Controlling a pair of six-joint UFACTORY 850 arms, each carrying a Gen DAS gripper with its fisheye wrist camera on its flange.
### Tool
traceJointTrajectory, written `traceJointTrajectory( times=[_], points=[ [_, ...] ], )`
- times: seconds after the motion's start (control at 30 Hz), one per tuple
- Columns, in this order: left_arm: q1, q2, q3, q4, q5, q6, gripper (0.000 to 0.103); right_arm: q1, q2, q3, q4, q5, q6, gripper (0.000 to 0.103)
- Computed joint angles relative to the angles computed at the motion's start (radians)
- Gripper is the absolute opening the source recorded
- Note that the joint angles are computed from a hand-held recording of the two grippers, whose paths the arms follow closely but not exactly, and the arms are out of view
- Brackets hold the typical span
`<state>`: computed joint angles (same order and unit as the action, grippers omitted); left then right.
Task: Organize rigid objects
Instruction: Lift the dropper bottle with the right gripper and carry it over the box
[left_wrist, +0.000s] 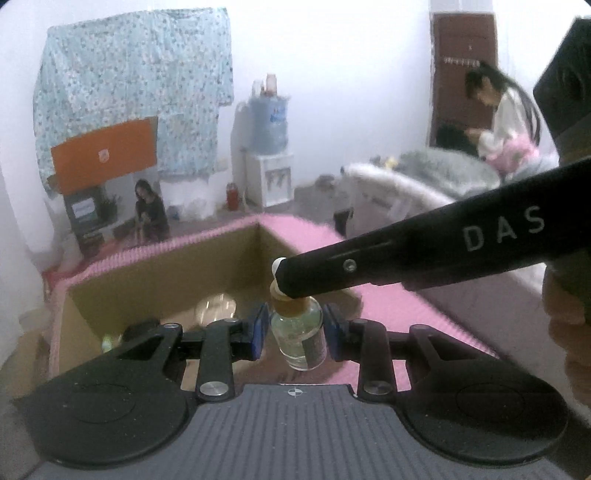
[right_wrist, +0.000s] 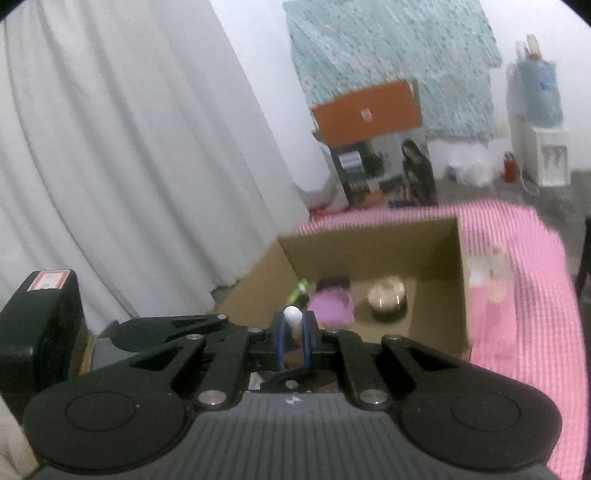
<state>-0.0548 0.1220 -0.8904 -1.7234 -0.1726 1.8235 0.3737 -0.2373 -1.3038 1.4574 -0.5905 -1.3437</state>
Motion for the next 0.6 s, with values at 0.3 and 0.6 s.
traceJointTrajectory(
  times=[0.3, 0.6],
  points=[
    [0.028, -0.205, -0.236, 0.365, -0.088, -0.489, 0.031, -0.049, -0.173, -0.304, -0.222, -0.075, 0.237, 0.011],
    [0.023, -0.418, -0.452, 0.91, -0.123, -1.116, 0.031, -0.071, -0.441, -0.643, -0.408, -0.183, 0.44, 0.011]
  ],
)
